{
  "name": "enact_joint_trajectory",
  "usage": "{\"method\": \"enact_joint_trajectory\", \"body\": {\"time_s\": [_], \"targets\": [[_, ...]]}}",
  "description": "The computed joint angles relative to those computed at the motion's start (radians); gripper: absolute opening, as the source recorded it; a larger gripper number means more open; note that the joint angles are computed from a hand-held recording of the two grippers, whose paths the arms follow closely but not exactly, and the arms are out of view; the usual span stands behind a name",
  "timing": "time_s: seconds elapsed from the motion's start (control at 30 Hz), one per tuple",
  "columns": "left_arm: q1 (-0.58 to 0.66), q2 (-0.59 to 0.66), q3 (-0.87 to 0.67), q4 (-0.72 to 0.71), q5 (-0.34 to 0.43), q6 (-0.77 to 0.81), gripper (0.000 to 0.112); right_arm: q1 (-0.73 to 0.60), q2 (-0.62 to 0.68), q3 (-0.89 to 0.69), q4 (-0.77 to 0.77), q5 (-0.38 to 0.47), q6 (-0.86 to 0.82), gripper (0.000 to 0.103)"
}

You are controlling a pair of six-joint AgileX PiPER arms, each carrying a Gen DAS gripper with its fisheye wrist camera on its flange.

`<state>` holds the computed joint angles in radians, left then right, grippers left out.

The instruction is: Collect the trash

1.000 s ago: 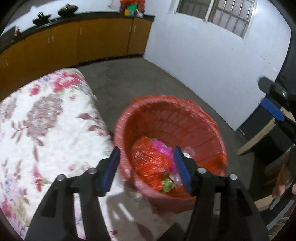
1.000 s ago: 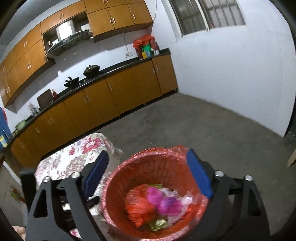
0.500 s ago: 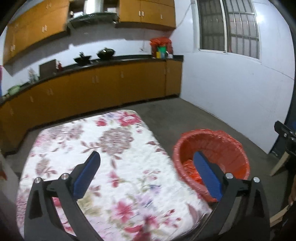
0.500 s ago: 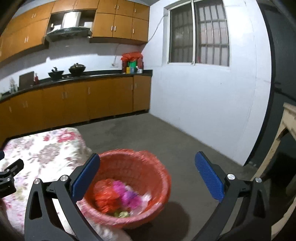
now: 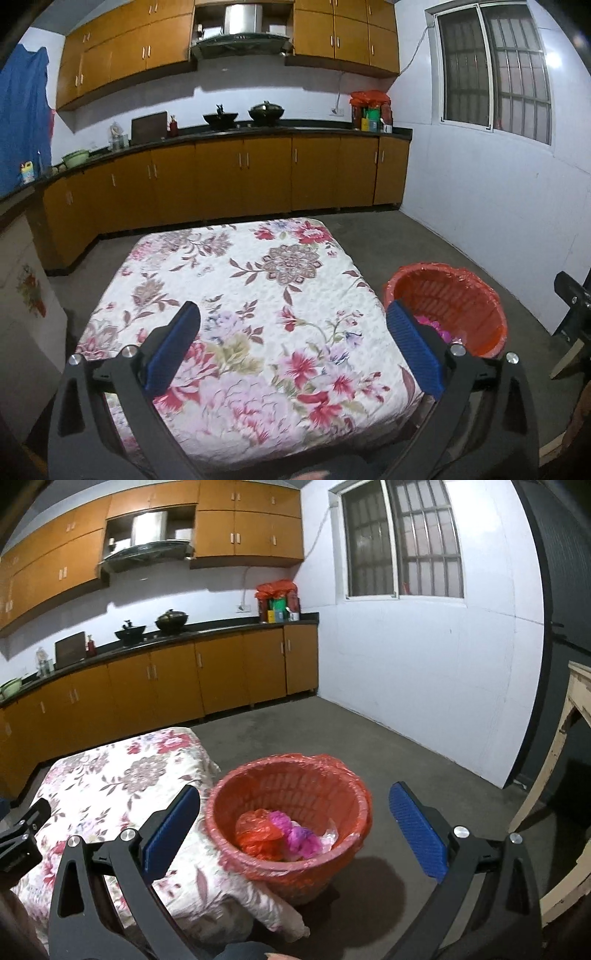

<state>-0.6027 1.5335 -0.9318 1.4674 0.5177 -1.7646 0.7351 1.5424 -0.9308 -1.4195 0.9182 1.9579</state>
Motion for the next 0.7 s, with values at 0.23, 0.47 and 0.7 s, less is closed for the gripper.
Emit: {"method": "enact_joint_trajectory", "body": {"time_s": [0.23,0.47,0.7], "targets": [[-0.073,-0.119,0.127,0.027,0.098,-0.089,0.099,0.108,-0.001,0.004,0.008,0.072,-0.005,0.101],[-0.115,-0.192,0.211,0.008,0.155,-0.123,0.099,0.186,0.007,0.014,0.034,0.125,0.02,0.101],[-0.159,-0.216,0.254,-0.022,0.21,-0.132,0.099,0.226,0.032,0.015,0.078,0.147,0.029,0.101]]}}
